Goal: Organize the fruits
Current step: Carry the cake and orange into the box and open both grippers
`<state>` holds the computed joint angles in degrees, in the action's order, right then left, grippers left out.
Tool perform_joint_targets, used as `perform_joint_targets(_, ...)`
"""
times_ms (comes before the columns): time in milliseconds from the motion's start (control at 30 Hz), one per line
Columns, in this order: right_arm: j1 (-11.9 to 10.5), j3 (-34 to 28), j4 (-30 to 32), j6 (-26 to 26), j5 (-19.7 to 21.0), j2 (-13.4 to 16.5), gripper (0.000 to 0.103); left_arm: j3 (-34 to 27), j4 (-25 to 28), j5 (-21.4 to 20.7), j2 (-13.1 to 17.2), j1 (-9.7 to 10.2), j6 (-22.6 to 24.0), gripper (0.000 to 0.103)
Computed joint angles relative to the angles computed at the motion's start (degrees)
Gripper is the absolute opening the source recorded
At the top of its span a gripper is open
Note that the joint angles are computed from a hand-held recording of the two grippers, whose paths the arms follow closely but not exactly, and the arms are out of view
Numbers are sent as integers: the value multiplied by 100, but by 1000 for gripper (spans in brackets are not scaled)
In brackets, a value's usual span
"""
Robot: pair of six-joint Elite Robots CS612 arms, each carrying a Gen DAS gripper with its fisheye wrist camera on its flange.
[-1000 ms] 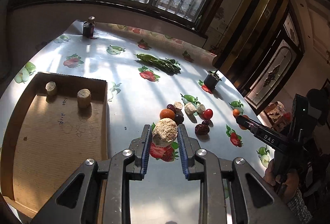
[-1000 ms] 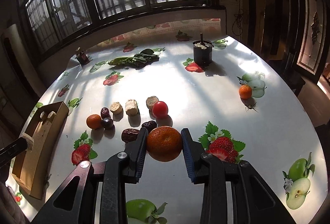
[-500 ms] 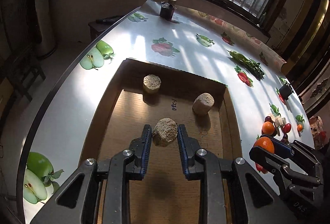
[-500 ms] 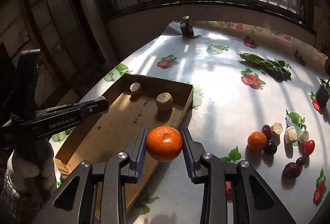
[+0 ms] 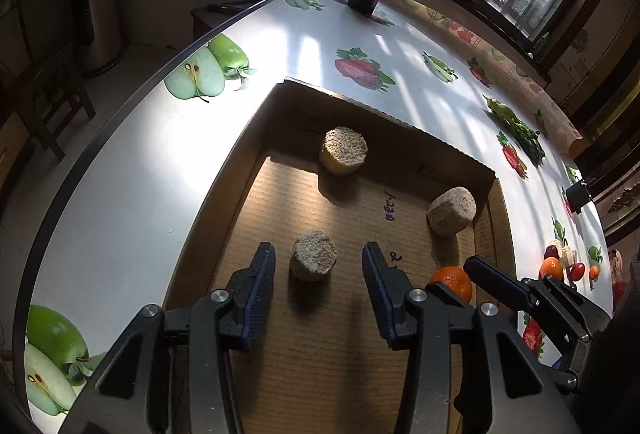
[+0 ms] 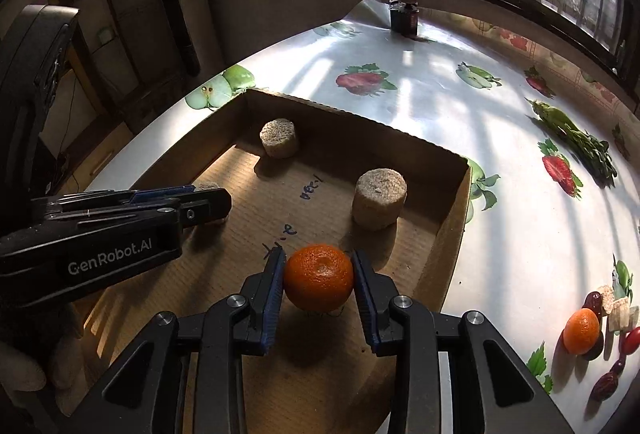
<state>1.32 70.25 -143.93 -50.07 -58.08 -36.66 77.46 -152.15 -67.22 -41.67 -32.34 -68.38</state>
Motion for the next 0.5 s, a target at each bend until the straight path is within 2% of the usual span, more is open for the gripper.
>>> perform_joint_targets(33,-8,5,-26,45,37,-3,44,-17,24,16,7,1,-13,44)
perform_joint_targets(100,-50,52,-139,166,188,-30,60,-8,-7,-8,9,0,-56,46)
perform_joint_targets(200,-137,93,-127,314,417,-102,61,7,-9,-147,12,-1,-88,46)
perform_joint_targets(367,-355,226,-244,554,692,-233,61,78,200,-58,-60,-99,-8,49)
perform_joint_targets(500,-553,393,-283,647,833,-347,61,323,-87,-82,-159,-160,13,50)
